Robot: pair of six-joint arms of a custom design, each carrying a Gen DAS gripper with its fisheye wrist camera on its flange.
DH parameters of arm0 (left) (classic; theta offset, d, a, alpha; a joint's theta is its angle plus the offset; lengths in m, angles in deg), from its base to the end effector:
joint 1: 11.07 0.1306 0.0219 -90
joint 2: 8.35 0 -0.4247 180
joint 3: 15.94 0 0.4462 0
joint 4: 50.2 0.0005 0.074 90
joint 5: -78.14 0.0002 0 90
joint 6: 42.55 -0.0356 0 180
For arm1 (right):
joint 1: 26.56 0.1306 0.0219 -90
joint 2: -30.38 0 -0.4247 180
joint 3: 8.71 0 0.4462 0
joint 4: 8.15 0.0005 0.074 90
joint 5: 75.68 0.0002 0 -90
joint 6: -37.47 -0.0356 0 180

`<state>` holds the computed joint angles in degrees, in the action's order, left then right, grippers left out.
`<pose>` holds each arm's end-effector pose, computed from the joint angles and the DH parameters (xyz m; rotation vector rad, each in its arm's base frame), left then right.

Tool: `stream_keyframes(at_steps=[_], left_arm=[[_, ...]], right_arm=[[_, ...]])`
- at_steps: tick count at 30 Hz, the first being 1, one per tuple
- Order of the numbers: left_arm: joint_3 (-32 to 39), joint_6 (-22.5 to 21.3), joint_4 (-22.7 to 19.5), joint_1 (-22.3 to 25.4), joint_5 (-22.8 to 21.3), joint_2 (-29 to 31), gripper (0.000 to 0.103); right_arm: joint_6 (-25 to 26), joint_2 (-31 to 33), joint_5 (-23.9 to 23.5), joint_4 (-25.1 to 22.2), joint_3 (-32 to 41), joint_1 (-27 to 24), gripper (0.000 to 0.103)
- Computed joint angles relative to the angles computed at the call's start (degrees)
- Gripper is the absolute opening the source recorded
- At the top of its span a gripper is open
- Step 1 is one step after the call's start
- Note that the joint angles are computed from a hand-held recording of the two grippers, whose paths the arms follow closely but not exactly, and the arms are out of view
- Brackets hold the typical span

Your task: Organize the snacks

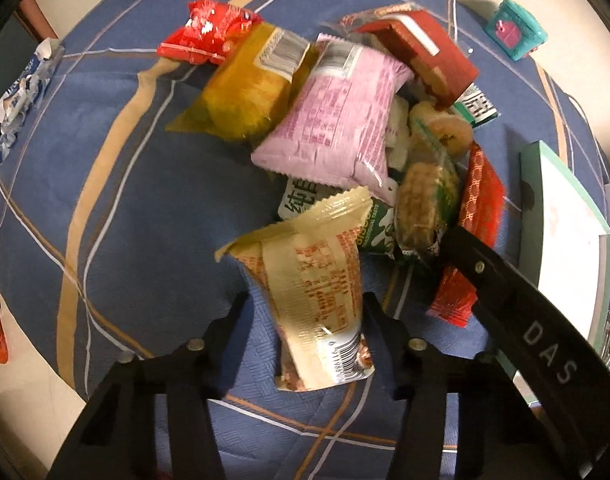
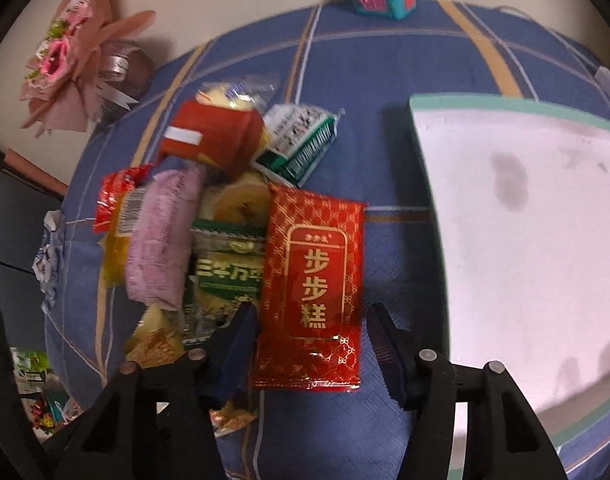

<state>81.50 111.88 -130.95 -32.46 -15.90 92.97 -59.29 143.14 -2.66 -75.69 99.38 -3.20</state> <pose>0.5226 -0.2025 0.4078 -1.1143 2.8122 -0.0184 0.6054 0.2723 0.3830 -0.4810 2.8324 0.5308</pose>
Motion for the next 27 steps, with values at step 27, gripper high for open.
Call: stream_keyframes(at_steps=[27], left_arm=[[2.7, 5.1, -2.4, -1.7, -9.8, -1.3, 0.038]], right_arm=[[-2.1, 0.2, -4.6, -2.1, 2.0, -2.5, 0.048]])
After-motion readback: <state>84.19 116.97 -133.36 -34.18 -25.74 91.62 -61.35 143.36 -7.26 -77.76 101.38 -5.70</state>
